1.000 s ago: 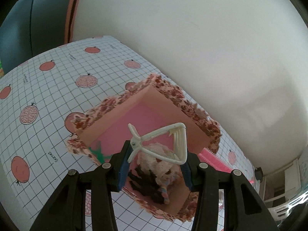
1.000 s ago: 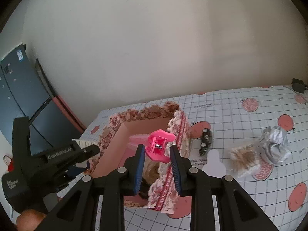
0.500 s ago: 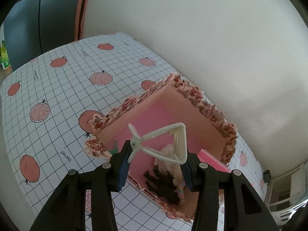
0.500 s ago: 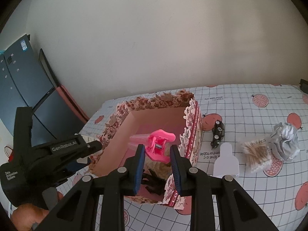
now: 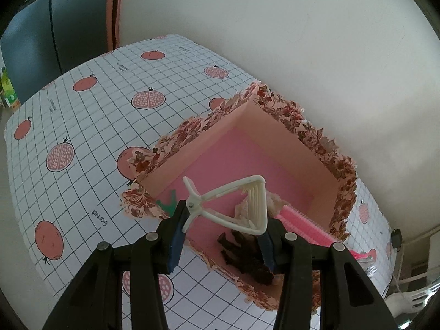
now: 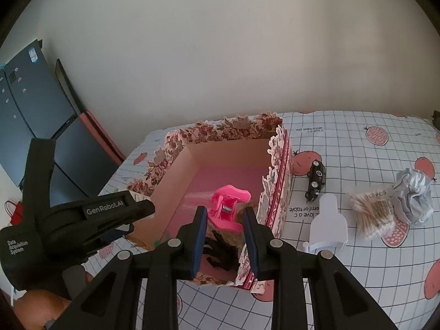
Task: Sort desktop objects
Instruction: 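Carry the hair clip and pink comb with both tools over the pink box, then open both tools to drop the hair clip and comb into the box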
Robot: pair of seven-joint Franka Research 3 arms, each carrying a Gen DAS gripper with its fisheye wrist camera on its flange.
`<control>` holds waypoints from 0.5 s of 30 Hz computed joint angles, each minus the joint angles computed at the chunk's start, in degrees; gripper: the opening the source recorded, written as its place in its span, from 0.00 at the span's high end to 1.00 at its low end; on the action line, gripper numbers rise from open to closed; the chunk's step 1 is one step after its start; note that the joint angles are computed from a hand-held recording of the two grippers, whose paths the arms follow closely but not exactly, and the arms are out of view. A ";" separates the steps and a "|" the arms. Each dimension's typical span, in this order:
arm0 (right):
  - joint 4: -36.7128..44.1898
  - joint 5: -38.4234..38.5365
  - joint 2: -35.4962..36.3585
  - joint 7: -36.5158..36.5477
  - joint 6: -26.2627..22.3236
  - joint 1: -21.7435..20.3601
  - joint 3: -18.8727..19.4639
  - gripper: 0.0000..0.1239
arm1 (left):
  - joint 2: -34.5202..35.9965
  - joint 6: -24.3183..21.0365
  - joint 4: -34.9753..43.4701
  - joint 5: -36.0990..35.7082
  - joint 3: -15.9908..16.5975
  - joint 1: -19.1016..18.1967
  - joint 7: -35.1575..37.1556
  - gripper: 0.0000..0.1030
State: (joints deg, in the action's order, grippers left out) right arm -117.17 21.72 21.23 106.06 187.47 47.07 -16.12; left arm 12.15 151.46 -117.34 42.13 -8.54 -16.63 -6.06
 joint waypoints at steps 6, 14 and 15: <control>0.48 -0.73 0.39 0.93 -1.36 0.37 -0.68 0.77 | -0.03 -0.25 0.04 -0.58 -0.12 0.03 0.46 0.53; 0.51 -3.83 0.42 3.83 -2.48 -1.23 0.30 0.75 | 0.00 0.27 0.02 -1.28 -0.18 0.16 1.50 0.47; 0.47 -4.14 0.38 3.95 -2.42 -1.70 0.75 0.75 | 0.00 0.33 0.00 -1.28 -0.16 0.13 1.47 0.47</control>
State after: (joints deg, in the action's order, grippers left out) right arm -116.70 17.58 21.61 110.00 185.05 45.36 -15.37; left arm 12.14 151.79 -117.34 40.85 -8.70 -16.50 -4.58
